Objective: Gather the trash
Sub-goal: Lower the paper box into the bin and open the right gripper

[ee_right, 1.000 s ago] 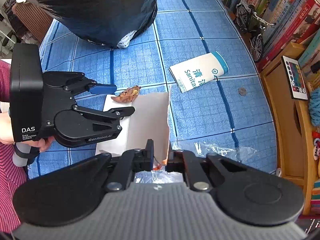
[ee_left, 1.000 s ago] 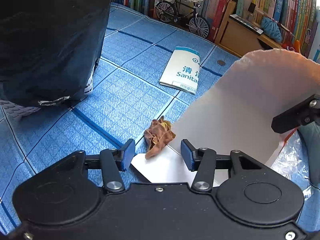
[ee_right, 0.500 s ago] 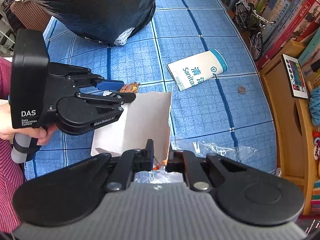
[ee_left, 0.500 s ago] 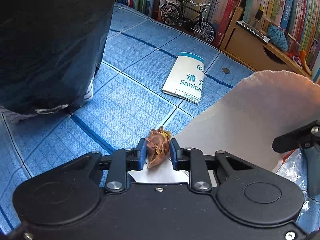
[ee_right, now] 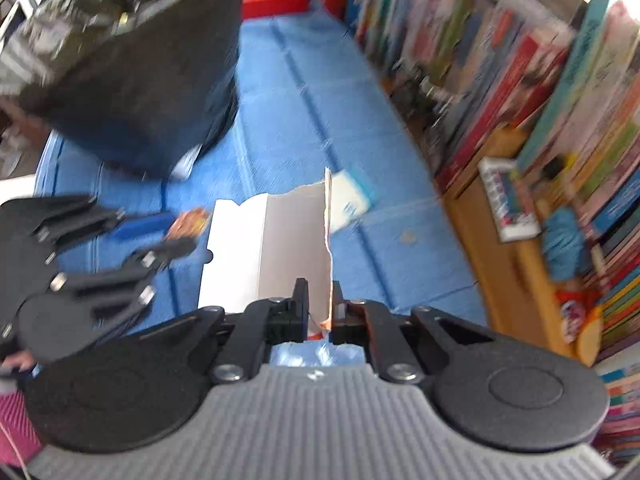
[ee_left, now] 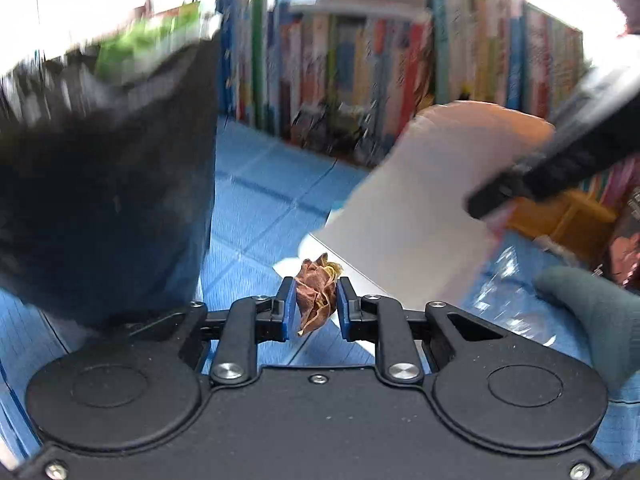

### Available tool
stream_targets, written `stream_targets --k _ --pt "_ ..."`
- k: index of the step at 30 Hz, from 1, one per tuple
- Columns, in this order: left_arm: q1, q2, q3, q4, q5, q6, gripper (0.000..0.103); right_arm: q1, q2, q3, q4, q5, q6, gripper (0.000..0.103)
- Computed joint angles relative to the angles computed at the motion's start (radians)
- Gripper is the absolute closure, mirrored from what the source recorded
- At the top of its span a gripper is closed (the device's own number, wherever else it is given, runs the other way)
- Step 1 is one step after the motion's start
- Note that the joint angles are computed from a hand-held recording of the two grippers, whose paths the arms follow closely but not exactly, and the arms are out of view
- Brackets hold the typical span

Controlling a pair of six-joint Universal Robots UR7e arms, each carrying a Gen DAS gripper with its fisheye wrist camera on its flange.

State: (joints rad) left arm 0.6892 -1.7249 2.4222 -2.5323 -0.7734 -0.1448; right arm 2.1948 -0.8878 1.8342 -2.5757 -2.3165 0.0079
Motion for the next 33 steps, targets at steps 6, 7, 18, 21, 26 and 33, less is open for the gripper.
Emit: stream_targets --k 6,7,18,21,26,33 --pt "-0.081 -0.045 -0.046 -0.008 0.030 0.059 0.083 0.036 0.035 -0.059 -0.175 -0.089 -0.096 0.091" --pt "-0.085 -0.046 -0.064 0.002 0.036 0.057 0.083 0.043 0.043 -0.069 -0.216 -0.102 -0.120 0.091" --pt "-0.087 -0.014 -0.186 -0.138 0.182 0.154 0.083 0.105 0.144 -0.237 -0.603 -0.070 -0.342 0.091" --pt "-0.049 0.009 -0.204 -0.178 0.234 0.151 0.083 0.112 0.167 -0.272 -0.598 0.001 -0.343 0.091" --pt "0.024 0.023 -0.218 -0.119 0.272 0.066 0.083 0.118 0.224 -0.324 -0.536 0.078 -0.350 0.091" --pt "0.057 0.018 -0.216 -0.052 0.294 0.006 0.082 0.092 0.289 -0.388 -0.414 0.167 -0.276 0.090"
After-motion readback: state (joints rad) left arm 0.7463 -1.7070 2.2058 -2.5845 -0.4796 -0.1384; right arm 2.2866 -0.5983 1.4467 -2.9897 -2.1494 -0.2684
